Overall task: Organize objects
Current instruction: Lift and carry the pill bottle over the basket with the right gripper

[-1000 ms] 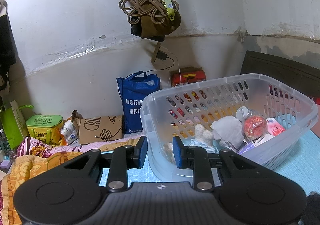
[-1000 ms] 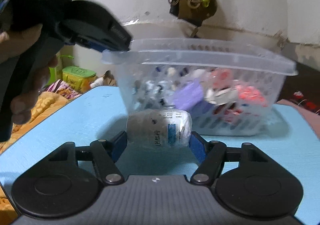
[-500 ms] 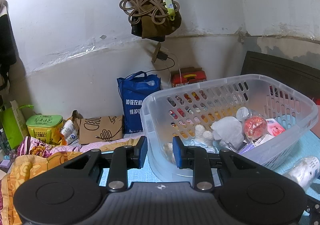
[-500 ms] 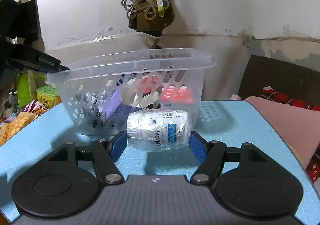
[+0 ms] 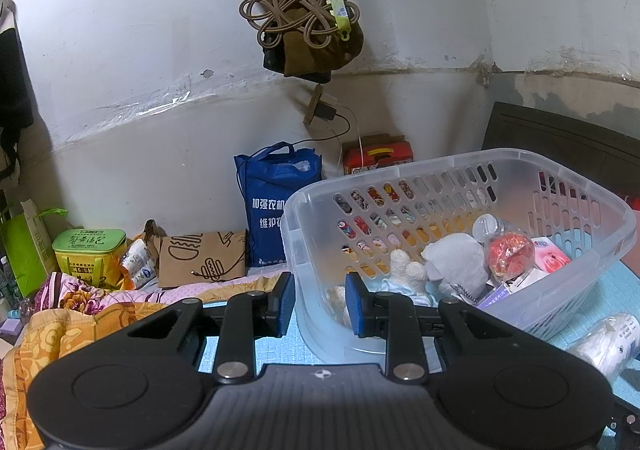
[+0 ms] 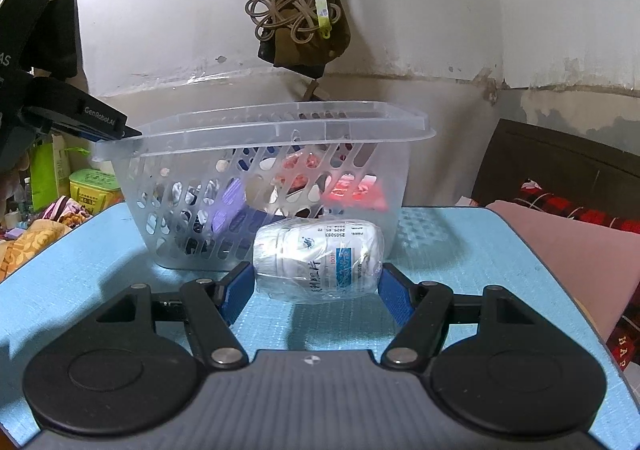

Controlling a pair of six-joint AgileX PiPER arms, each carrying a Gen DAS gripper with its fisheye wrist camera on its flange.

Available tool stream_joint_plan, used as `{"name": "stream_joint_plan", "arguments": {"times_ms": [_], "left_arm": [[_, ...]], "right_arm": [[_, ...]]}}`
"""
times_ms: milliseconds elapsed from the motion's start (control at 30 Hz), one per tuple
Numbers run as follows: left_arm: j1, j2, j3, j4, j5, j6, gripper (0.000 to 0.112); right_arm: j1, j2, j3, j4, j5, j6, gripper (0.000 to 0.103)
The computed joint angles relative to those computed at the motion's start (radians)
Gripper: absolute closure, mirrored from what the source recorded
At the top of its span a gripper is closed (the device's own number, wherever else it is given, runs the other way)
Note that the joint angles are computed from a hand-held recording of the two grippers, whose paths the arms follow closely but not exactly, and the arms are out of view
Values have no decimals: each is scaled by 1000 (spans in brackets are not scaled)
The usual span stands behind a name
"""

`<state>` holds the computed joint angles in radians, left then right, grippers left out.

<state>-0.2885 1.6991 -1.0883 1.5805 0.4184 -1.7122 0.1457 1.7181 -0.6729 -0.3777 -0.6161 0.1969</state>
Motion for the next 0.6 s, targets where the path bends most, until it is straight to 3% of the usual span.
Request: {"name": "stream_joint_plan", "arguments": {"times_ms": [367, 600], "left_arm": [[5, 1, 5, 36, -3, -35, 81], [5, 1, 11, 61, -2, -65, 81]], "right_arm": [[-15, -35, 52, 15, -60, -30, 32], [-130, -136, 155, -222, -156, 141, 32]]}}
